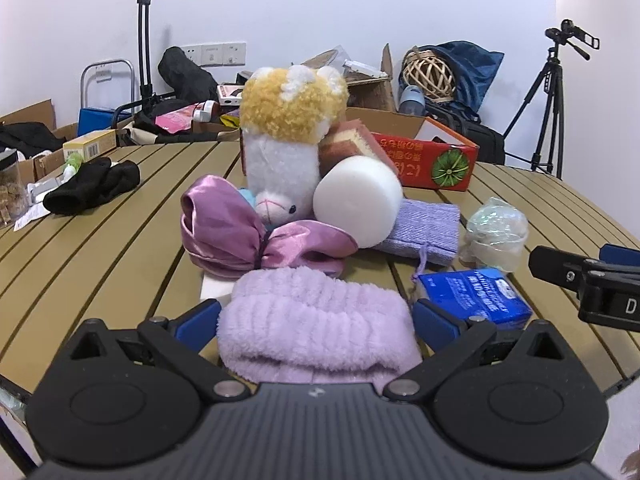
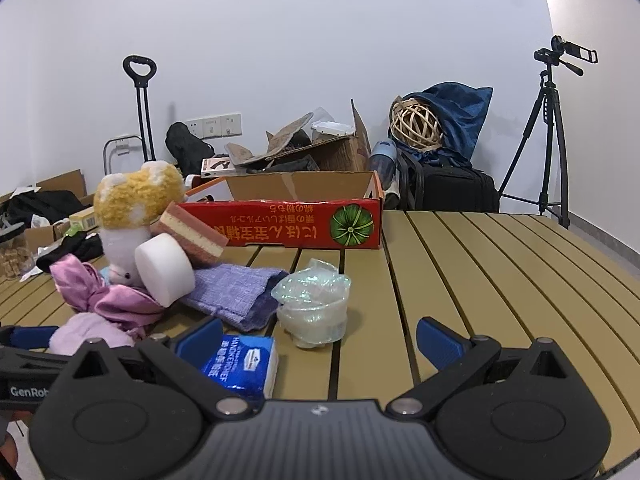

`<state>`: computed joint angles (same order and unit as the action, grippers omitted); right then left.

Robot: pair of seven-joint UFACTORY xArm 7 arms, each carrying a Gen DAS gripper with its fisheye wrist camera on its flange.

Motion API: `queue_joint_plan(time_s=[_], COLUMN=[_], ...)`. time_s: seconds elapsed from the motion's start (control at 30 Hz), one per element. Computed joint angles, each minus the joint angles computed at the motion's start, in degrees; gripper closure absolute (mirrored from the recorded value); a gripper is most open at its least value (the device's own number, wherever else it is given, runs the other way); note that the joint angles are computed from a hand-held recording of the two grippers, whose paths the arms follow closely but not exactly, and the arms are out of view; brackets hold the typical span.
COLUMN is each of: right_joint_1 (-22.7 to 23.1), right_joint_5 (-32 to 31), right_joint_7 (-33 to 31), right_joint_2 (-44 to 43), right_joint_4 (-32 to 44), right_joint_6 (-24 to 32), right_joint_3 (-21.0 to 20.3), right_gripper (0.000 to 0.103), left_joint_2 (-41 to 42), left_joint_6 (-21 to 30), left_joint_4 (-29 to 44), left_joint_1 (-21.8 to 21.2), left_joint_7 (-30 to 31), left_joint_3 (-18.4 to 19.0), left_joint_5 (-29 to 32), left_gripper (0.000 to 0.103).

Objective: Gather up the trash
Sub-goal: 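Grasp the lilac towel with the left tool while the right grasps the clear bag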

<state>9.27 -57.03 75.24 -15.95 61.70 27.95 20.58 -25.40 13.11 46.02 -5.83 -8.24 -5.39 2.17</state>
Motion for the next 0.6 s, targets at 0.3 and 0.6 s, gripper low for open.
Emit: queue_joint_plan(time_s=[0.3, 0.6], right_joint_1=[0.77, 2.17], right_joint_5=[-0.98, -5.21], right_joint_7=[-1.06, 2.75], right_joint_2=[2.21, 4.51], right_joint_4=[1.14, 2.67], right_joint_6=[1.77, 2.01], right_joint_3=[-0.69, -1.76], right_gripper=[0.0, 0.0], left_joint_2=[0.49, -2.71], left_joint_6=[-2.17, -6.18], left_joint_4=[-0.89, -3.47], left_joint_1=[-0.38, 2.66], left_joint_7=[-0.4, -2.03], left_joint_3=[0.02, -1.79], left_joint_5=[-0.47, 2.08], left_gripper=[0.011, 0.051])
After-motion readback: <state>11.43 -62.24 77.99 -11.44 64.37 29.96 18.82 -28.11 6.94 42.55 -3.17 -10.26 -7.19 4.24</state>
